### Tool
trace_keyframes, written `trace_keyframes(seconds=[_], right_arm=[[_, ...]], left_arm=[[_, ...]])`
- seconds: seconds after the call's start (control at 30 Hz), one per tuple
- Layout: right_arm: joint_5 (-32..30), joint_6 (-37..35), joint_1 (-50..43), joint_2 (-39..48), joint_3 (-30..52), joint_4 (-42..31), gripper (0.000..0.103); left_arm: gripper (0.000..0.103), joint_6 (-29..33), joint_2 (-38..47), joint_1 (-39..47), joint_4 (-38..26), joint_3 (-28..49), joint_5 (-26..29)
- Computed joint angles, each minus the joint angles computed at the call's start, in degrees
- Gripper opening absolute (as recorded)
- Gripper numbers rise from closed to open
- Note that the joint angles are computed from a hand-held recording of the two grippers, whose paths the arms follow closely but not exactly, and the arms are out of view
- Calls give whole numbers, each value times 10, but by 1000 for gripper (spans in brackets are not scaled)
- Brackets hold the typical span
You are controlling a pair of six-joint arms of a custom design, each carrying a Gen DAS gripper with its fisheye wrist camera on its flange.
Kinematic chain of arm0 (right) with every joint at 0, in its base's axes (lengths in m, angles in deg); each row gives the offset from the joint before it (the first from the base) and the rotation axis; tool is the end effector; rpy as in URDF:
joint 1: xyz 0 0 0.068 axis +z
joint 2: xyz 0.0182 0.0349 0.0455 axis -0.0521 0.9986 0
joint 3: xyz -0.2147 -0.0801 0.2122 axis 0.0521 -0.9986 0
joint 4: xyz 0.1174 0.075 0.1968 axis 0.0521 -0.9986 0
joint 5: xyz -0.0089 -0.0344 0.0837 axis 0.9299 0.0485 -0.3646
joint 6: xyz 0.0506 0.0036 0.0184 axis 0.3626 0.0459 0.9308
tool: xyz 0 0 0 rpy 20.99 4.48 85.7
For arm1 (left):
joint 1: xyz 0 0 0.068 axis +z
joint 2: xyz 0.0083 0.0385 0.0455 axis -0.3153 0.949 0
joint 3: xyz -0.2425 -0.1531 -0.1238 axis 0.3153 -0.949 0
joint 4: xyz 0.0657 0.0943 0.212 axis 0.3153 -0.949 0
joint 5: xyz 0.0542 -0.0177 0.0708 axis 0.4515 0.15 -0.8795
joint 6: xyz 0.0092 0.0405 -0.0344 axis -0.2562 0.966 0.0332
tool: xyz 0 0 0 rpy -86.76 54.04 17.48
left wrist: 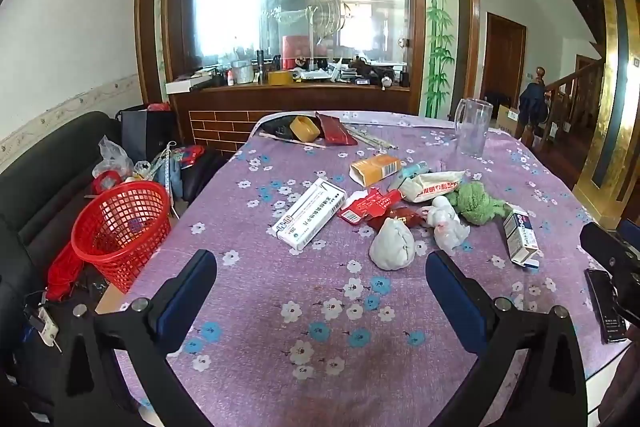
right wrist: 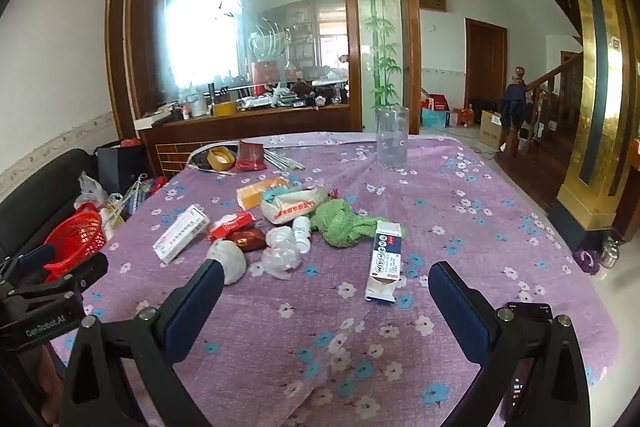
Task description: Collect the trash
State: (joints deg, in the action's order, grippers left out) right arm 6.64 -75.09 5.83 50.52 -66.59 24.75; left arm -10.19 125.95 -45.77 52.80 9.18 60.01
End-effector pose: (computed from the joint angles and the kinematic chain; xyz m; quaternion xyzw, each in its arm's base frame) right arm 0.2624 0.0375 0.1755 0.0074 0.8369 0.0358 0.5461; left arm 0.2889 -0.1322 0.1721 -0.0297 0.8721 0.0135 0.4883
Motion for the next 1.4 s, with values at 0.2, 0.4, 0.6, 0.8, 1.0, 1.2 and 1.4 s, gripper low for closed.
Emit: trace_keyframes(seconds=[0.2,0.4,0.6,0.8,1.0,1.2,1.4], right_arm=[[12,5,25,-34,-16,-11,103],[16,8,34,-35,-10,-20,103],[10,8,31,-33,-10,-18,103],[8,8,29,-27,-5,-21,103],[10,8,29,-22,-3,-18,103],[10,8,29,-19,-2,-16,103],[5,7,26,-19,0,-19,103]], left_arm=[[103,-4,-26,-3,-15,-10,-7],[103,-10,-27,1,-16,-12,-1],[103,-11,-23,3,-20,-7,2],[103,-12,-13,3,-23,0,5],[103,-14,-7,3,-25,4,6],[103,-15,-6,4,-28,6,9],[103,-16,-3,6,-29,9,10]])
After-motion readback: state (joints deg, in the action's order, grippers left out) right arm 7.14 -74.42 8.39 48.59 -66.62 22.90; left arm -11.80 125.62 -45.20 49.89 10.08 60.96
